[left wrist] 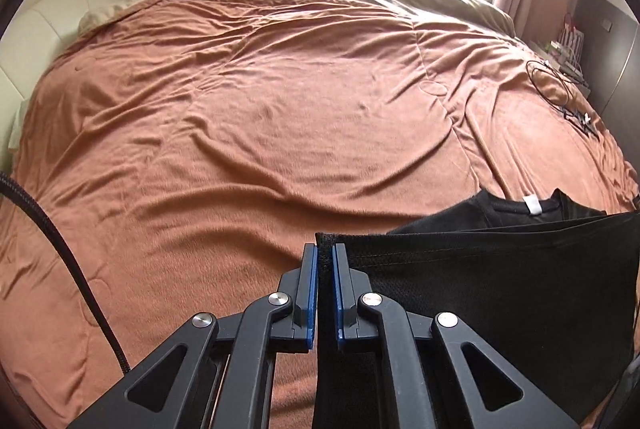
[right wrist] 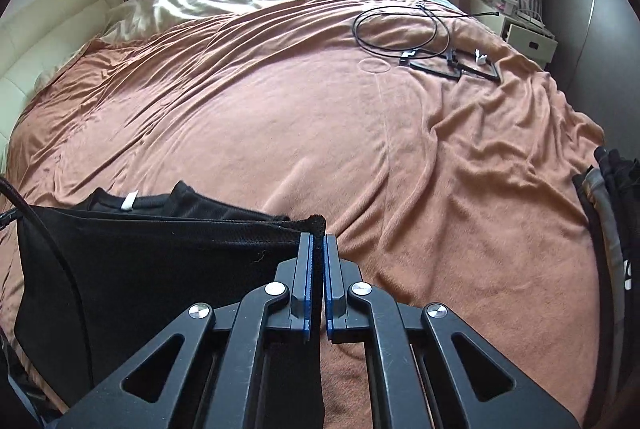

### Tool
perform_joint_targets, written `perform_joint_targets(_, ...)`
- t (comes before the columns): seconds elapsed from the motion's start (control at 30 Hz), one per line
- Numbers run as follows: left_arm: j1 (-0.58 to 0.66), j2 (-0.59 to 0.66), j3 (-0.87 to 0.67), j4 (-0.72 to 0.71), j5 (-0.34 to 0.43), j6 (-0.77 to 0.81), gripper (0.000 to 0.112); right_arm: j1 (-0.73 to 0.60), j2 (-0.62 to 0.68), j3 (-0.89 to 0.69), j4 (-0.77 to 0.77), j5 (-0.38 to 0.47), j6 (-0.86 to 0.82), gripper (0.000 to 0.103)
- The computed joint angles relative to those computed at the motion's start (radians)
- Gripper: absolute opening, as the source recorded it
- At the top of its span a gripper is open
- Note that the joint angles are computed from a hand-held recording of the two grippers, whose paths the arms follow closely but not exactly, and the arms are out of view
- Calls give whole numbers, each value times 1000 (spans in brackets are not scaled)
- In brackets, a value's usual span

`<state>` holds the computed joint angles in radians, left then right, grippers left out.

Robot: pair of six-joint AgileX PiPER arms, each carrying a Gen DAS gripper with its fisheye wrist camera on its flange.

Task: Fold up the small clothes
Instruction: 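Lift the folded edge with both grippers and fold it over again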

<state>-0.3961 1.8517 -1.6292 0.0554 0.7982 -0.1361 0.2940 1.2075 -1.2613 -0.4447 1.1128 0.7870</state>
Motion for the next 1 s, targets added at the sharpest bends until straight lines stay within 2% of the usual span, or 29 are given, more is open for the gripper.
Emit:
perform_joint_targets(0.43, -19, 203, -252, 62, 57, -4, 7, -115, 171, -62, 35, -114, -99, 1)
perform_joint_targets(0.7, -12, 309, -378, 65, 99, 3, 7, -161, 248, -102, 59, -149, -149, 1)
perform_joint_targets(0.87, -13, 356, -431, 75, 128, -5, 7, -173, 294, -118, 50, -154, -152, 1)
perform_joint_targets(1.0, -11, 414, -521, 70, 217, -21, 12, -136, 336, -159, 13, -99, -139, 2)
